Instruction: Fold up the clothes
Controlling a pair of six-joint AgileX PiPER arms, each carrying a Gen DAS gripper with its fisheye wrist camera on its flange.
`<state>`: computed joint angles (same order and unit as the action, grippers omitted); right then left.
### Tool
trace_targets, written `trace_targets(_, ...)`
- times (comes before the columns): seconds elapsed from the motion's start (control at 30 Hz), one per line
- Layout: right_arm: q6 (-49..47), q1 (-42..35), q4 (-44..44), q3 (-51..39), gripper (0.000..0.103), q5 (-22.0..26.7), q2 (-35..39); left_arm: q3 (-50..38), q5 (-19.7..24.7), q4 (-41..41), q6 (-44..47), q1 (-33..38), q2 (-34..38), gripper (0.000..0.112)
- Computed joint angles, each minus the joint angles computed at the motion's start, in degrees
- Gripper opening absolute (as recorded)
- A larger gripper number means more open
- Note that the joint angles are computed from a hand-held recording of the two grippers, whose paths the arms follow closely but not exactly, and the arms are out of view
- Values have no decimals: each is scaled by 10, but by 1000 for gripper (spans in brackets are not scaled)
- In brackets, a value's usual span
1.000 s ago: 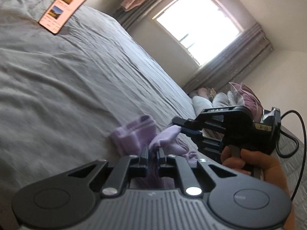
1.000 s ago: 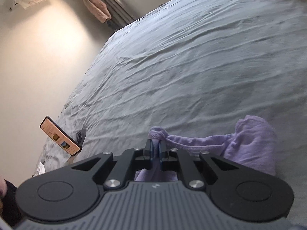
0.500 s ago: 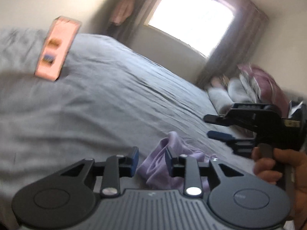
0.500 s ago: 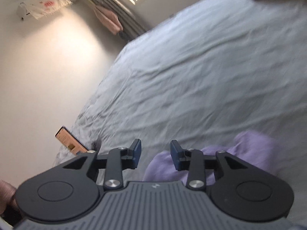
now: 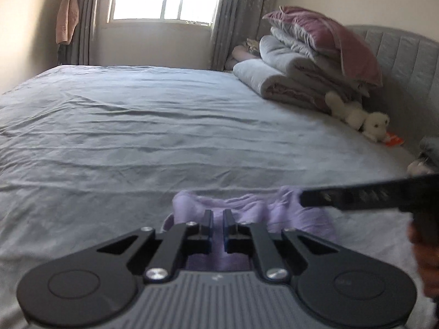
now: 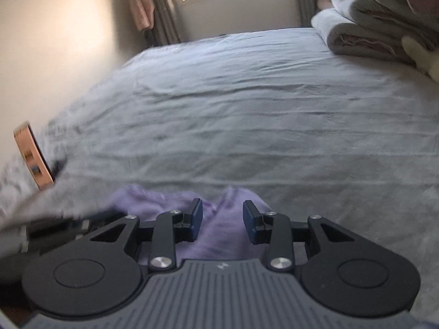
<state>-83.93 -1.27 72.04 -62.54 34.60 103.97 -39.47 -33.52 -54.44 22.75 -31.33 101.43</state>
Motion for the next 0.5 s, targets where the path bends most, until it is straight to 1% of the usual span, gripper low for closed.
trace_targets(0.13,-43,1,-14,3,37,-42,28,12,-31,54,-87,29,30,5)
trace_targets(0.17,-54,-10,-14,-4,37,-34,40,22,-33,77,-120,40,30,4)
trace_targets(0.2,-56,-27,-14,-14,37,-10,49,31,-36,96,-150,51,28,4)
trace_targets(0.27,-40,-55,-20,-35,37,33,66,45,-37,89,-169,65,17,6)
trace_targets(0.3,-28,-66,-20,-39,37,48,66,55,-34,100,-189,73,6,6)
trace_targets(0.4,-11,-94,-17,-41,37,92,58,93,-30,188,-279,94,-39,6)
trace_targets(0.5,-42,-109,-14,-21,37,136,39,132,-41,282,-335,96,-87,6)
